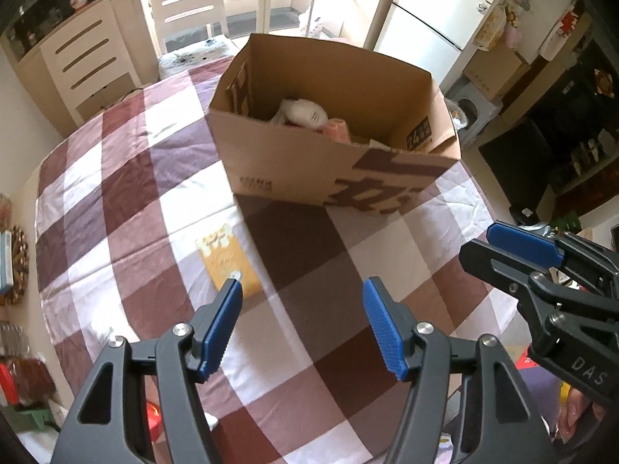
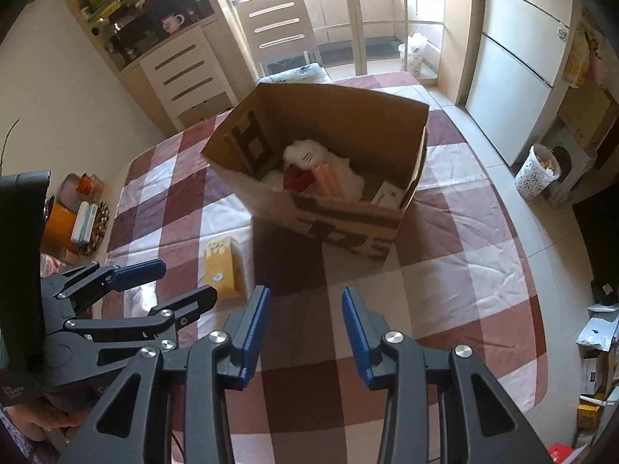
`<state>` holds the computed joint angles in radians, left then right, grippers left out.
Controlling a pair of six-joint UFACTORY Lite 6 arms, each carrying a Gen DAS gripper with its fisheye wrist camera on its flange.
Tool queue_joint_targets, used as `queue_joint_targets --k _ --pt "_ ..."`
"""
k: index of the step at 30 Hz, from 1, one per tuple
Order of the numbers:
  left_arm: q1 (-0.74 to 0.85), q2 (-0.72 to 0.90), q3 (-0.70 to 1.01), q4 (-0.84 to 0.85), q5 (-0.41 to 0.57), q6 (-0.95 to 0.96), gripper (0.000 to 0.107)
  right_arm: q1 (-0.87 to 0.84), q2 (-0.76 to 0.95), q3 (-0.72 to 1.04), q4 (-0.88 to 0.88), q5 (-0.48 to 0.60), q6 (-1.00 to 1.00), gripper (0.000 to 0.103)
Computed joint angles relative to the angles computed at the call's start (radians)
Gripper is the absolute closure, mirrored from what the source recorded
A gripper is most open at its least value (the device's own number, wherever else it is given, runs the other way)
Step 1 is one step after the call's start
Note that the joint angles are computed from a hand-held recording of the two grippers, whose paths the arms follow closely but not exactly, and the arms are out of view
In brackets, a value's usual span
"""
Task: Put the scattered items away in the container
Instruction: 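Move both open tools back from the box toward the red block and sponge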
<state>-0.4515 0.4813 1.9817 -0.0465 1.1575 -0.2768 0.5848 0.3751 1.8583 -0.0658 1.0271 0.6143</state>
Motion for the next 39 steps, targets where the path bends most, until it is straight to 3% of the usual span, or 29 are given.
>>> queue_joint_targets --k 13,25,39 --pt "-0.007 -0.386 -0.499 0.039 -0.100 -0.126 0.036 0.147 -0.063 -0.097 -0.005 -0.020 0.056 0.063" --pt "0.035 -0.702 -0.839 0.070 -0.101 -0.243 0.036 0.283 0.060 0.009 0.036 -0.032 0.062 0.063" --pt "0.371 -1.080 -1.134 0.039 0.013 -0.154 0.036 0.411 0.306 0.298 0.054 0.027 0.046 0.063"
